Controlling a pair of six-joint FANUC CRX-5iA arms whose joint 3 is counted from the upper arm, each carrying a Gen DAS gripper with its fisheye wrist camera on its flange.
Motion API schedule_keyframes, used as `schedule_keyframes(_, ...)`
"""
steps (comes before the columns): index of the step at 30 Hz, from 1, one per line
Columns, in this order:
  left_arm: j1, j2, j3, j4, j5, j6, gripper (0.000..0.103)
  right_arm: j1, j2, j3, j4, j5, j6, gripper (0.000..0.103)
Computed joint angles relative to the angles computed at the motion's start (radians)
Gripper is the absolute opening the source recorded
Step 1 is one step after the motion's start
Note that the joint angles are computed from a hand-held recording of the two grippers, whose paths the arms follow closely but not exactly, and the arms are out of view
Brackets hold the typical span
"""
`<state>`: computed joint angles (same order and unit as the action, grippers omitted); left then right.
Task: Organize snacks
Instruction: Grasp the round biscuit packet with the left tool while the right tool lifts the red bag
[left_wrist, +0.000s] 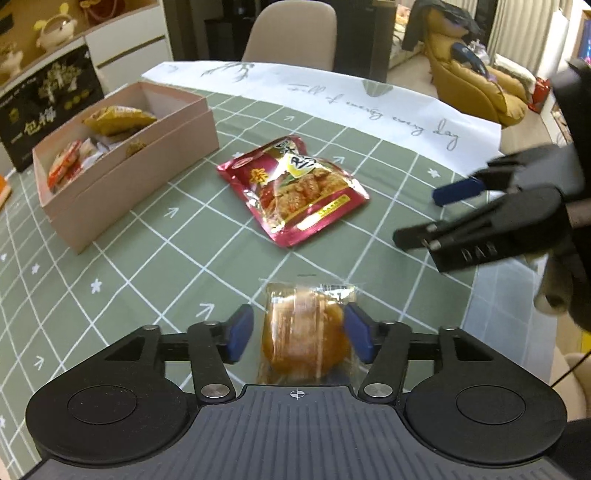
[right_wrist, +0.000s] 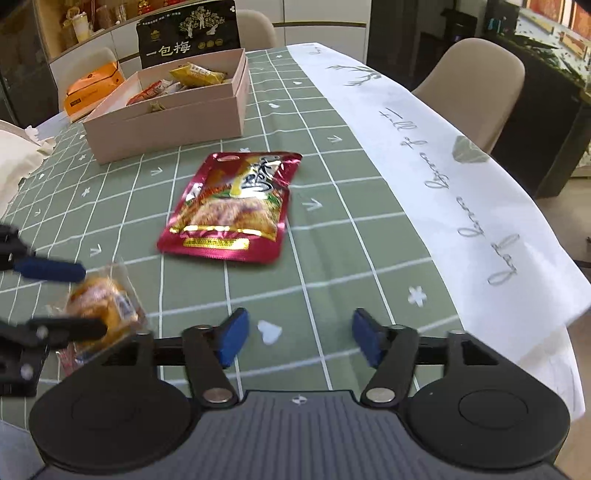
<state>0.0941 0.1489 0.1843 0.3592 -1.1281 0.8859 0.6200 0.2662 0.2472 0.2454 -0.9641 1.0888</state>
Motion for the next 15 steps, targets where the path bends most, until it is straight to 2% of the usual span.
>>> schedule_keyframes(4,-0.016,0.05,0.056,-0.02,-0.076,0.004,0.066,0.009,-0.016,-0.038,0.029,0.028,-0.034,0.077)
schedule_keyframes(7,-0.025,0.013,0.0,-0.021,-0.022,-0.045,0.068,0.01,-0.02,-0.05,0.037,0.039,-0.043,0.082)
schedule_keyframes(9,-0.01,0.01,-0.013,0.005,-0.012,-0.028,0.061,0.009,-0.019,-0.053,0.042,0.044,-0.048,0.084)
schedule_keyframes(13,0.019,-0.011,-0.02,-0.049,0.034,0.078,0.061,0.009,-0.006,-0.029,0.033,0.025,-0.045,0.084)
schedule_keyframes(15,0.042,-0.026,-0.024,-0.092,0.053,0.167,0.061,0.0,-0.005,-0.007,-0.01,0.044,-0.025,0.084)
